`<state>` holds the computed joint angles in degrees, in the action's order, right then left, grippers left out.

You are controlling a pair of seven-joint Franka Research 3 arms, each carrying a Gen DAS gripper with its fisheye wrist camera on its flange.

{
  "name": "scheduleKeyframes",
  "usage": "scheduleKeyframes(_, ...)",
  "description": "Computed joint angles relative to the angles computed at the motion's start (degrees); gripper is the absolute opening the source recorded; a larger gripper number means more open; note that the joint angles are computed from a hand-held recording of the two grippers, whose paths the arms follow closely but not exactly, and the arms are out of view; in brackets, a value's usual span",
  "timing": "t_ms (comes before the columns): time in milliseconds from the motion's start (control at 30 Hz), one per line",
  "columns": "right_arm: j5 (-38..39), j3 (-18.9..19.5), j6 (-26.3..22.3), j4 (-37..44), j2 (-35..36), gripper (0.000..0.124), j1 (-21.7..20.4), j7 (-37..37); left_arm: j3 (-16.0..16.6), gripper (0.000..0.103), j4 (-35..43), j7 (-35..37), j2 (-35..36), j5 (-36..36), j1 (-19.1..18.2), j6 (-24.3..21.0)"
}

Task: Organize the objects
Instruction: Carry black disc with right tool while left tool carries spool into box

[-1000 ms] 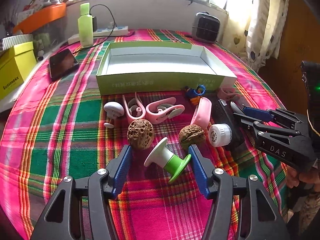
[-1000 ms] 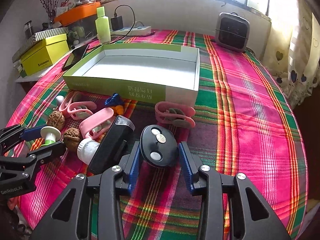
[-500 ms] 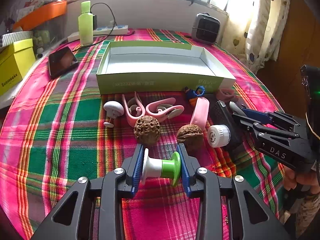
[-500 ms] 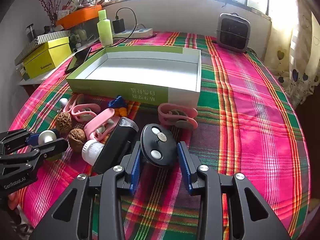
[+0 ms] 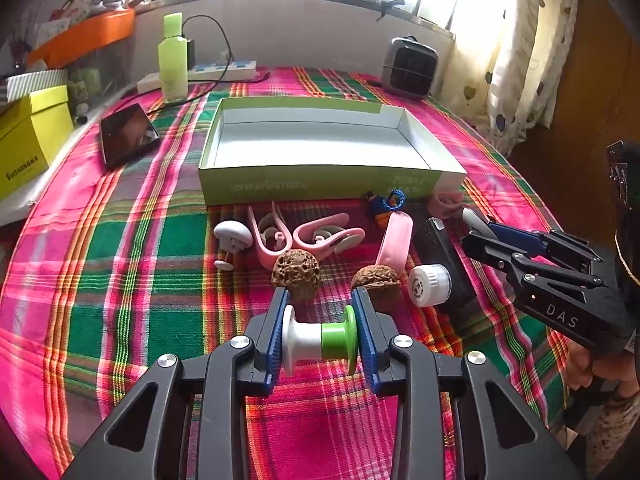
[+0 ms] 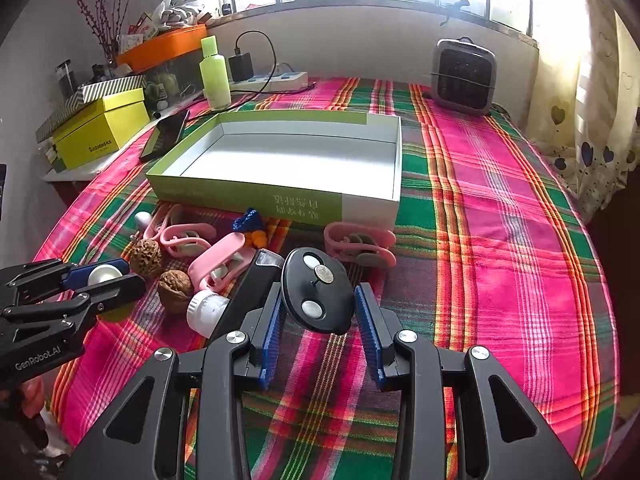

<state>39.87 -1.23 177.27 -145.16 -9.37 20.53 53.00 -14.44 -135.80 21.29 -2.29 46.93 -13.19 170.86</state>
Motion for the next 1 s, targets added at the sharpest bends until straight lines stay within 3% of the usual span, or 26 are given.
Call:
scheduleKeyframes(200, 2.8, -1.1, -0.4, 0.8, -0.5, 0.037, 1.5, -2.4, 0.0, 0.03, 0.9, -0.2, -0.3, 0.9, 0.3, 0.4)
scheduleKeyframes(467, 4.8, -0.7, -1.2, 4.1, 0.6, 0.037, 1.6, -4.4, 1.0, 0.03, 4.2, 5.5, 1.7, -2.8, 0.4, 1.0)
scheduleKeyframes(733, 3.3, 1.8, -4.6, 10.1, 4.8, 0.036, -1.1, -3.1, 3.0, 0.03, 9.6, 9.1, 5.7, -4.5, 0.4, 0.4)
scheduleKeyframes(1000, -1.8, 4.1, -7.2, 17.4, 11.1, 0.036, -4.2, 0.8, 4.4, 0.03, 16.5, 17.0, 11.9, -10.3, 0.3, -0.7)
